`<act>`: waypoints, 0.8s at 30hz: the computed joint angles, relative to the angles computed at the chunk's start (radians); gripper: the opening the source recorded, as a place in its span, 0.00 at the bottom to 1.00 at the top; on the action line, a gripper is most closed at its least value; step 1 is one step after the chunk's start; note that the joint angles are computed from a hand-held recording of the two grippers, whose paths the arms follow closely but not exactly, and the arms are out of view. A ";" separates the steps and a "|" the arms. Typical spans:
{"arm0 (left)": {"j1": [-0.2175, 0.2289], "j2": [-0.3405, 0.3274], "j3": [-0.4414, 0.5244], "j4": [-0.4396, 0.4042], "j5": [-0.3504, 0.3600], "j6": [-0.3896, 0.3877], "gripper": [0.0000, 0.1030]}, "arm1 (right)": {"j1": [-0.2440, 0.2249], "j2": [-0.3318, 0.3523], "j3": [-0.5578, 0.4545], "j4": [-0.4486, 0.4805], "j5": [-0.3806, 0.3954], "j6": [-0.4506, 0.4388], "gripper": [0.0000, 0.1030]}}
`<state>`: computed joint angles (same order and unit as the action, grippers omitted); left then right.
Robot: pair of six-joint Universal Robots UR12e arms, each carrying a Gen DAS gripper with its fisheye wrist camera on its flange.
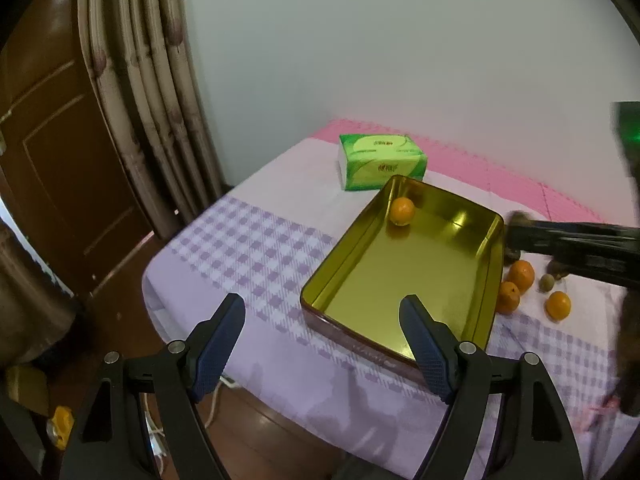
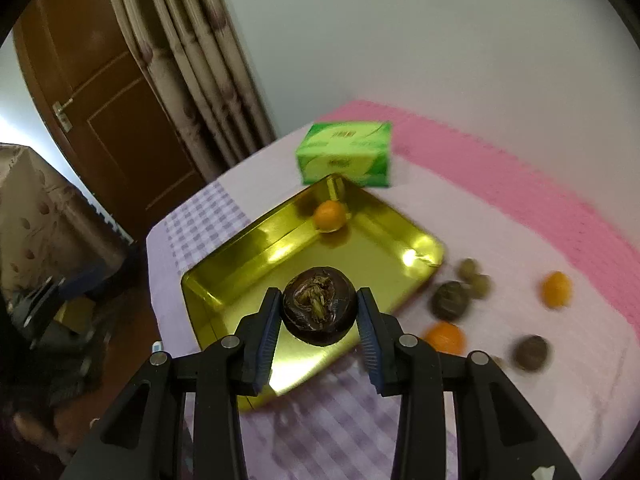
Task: Organize fruits
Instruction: 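Place the dark passion fruit in the tin with the right gripper while the left gripper withdraws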
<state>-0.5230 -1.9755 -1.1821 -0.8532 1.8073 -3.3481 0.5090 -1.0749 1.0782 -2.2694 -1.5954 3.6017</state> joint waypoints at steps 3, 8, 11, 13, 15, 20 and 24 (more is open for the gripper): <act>0.010 -0.004 0.009 -0.030 -0.019 -0.018 0.77 | 0.000 0.067 -0.089 0.065 0.025 0.008 0.34; 0.019 -0.013 0.024 -0.070 -0.012 -0.036 0.77 | 0.001 0.144 -0.199 0.147 0.041 0.022 0.34; 0.026 -0.013 0.025 -0.077 -0.024 -0.054 0.78 | 0.000 0.178 -0.254 0.199 0.041 0.029 0.34; 0.024 -0.017 0.029 -0.086 -0.016 -0.052 0.78 | -0.001 0.197 -0.284 0.223 0.038 0.034 0.34; 0.024 -0.020 0.034 -0.097 -0.020 -0.048 0.78 | -0.003 0.218 -0.321 0.252 0.033 0.031 0.34; 0.021 -0.023 0.039 -0.108 -0.013 -0.046 0.80 | -0.003 0.253 -0.382 0.309 0.019 0.035 0.34; 0.025 -0.025 0.044 -0.120 -0.023 -0.058 0.81 | -0.005 0.270 -0.409 0.324 0.020 0.051 0.34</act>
<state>-0.4977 -2.0005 -1.1383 -0.9732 1.7845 -3.4057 0.5044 -0.8049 0.6696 -1.9454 -1.5754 3.6526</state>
